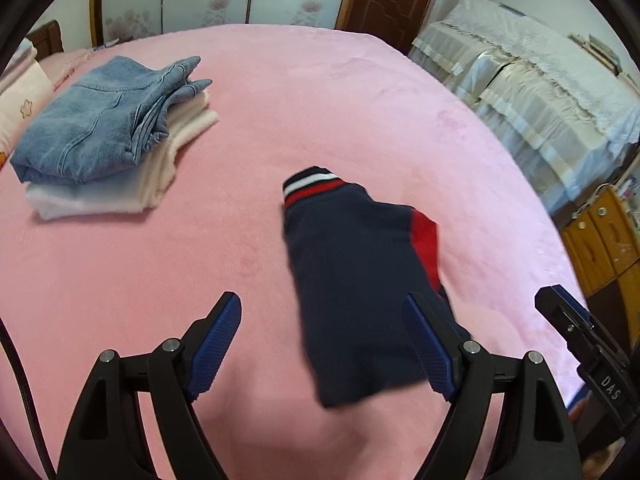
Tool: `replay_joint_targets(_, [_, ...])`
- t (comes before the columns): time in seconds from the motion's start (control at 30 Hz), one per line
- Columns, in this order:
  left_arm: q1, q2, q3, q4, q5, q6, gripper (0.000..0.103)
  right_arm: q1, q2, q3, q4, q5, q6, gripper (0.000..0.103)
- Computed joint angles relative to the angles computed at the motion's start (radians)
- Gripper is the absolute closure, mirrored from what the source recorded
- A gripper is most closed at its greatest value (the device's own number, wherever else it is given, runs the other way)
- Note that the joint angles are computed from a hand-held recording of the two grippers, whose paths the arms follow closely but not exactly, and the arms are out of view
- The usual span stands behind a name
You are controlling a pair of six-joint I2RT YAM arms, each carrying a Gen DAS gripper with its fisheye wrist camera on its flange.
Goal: Fold large clothes
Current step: 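Grasp the folded jacket bundle with the left gripper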
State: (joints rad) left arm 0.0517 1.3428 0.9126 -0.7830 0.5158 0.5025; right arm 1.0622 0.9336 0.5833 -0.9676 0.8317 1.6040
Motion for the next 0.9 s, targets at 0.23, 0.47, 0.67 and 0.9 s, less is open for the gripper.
replay_joint_targets(0.23, [0.084, 0.000, 0.089, -0.239, 0.095, 0.133, 0.021, 0.186, 0.129, 0.185, -0.329, 0.083, 0.218, 0.027])
replay_joint_targets(0.47, [0.089, 0.048, 0.199, -0.360, 0.150, 0.189, 0.008, 0.181, 0.183, 0.304, -0.472, 0.106, 0.159, 0.018])
replay_joint_targets(0.67, [0.037, 0.148, 0.238, -0.301, 0.125, 0.125, 0.001, -0.098, 0.004, 0.207, -0.124, -0.096, -0.351, 0.017])
replay_joint_targets(0.9, [-0.058, 0.403, 0.255, -0.198, 0.119, 0.040, 0.001, -0.668, -0.128, -0.098, 0.379, -0.693, -0.755, 0.017])
